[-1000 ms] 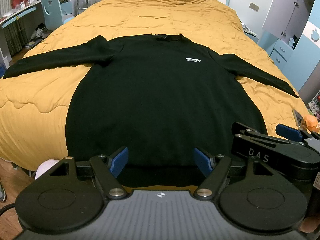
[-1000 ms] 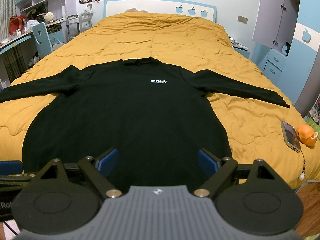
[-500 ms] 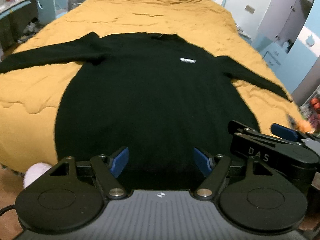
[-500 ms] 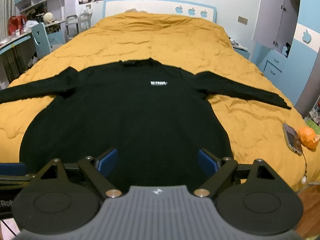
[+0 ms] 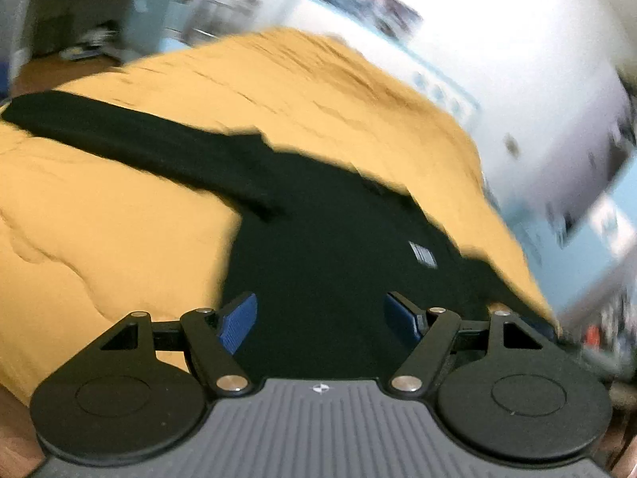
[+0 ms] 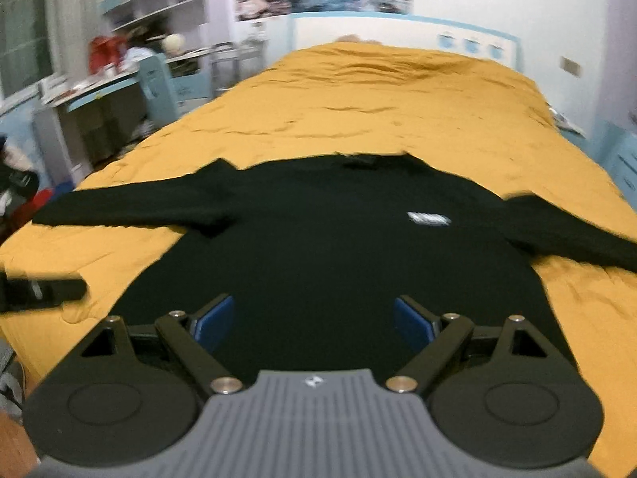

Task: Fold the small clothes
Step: 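Grasp a black sleeve with the left gripper and lift it across the body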

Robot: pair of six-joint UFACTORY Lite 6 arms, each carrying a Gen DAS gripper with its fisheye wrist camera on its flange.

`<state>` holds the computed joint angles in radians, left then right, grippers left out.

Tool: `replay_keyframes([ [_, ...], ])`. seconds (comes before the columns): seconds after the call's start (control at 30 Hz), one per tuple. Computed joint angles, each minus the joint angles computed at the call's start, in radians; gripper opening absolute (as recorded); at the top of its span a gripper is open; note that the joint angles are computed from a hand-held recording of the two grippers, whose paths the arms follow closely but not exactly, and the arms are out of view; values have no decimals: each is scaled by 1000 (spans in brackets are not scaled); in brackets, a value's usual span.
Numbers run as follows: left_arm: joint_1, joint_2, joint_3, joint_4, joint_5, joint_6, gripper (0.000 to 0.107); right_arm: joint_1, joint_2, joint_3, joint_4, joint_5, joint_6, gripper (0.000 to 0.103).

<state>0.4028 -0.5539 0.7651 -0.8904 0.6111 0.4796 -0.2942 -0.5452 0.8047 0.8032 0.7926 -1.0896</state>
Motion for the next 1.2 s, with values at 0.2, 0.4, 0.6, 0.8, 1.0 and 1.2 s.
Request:
replay_keyframes([
  [0.2,489,413,140,-603,222,604,86,422,229,63,-6,-350,116,83],
  [0.4,572,845,490,-750,89,752,80,623,531,228,-92,-478,278,83],
  [0.6,601,1226,873,-683,-39,525,70,732,720,335,-305,-571,491,83],
  [0.8,638,1435,1077,-724,-9,448,62,755,849,405,-402,-573,586,83],
  [1.0,658,1543,1193,-757,13,423,17,764,904,424,-505,-572,683,83],
  [1.2,657,1531,1221,-797,34,500,11,737,882,398,-520,-578,677,83],
])
